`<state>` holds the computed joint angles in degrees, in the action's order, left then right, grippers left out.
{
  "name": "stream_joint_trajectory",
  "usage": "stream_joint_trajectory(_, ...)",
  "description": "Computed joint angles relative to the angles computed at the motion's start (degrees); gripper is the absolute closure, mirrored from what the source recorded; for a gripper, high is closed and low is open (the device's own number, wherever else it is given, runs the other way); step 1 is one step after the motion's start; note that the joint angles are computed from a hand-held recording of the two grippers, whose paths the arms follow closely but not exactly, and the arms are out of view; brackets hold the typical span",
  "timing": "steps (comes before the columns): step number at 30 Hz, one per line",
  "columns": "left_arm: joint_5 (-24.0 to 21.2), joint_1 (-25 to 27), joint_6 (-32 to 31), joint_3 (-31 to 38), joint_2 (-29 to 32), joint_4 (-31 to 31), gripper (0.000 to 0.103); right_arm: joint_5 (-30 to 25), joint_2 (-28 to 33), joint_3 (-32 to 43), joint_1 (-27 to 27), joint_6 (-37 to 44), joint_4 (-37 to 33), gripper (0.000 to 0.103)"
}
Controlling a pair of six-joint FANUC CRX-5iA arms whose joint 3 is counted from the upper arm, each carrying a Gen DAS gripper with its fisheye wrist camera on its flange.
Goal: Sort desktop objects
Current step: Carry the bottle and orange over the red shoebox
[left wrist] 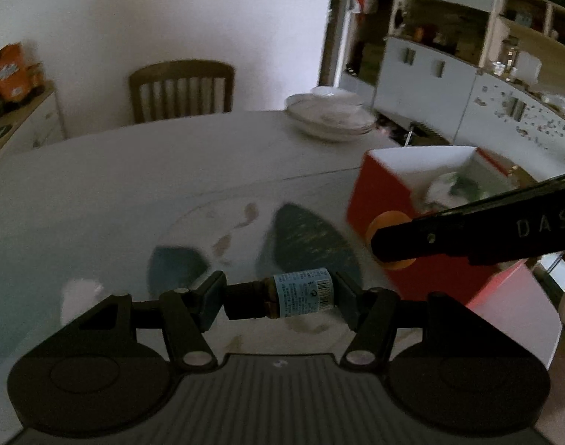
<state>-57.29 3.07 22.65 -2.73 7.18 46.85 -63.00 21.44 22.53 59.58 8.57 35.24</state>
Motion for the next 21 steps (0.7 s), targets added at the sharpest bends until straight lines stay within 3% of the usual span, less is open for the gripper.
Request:
stream_joint_trajectory(9,-0.7,-5.7,-0.2,0.9,-0.7,0.9,0.04,0.0,-9.6,-12.5,0.7,-5.6,4.8,0.069)
stream_joint_trajectory(21,3.0,-14.2,0.3,2.4,0.4,0.4,0.04,-5.3,-20.5,-25.8,1.4,-12.3,7.4,0.069)
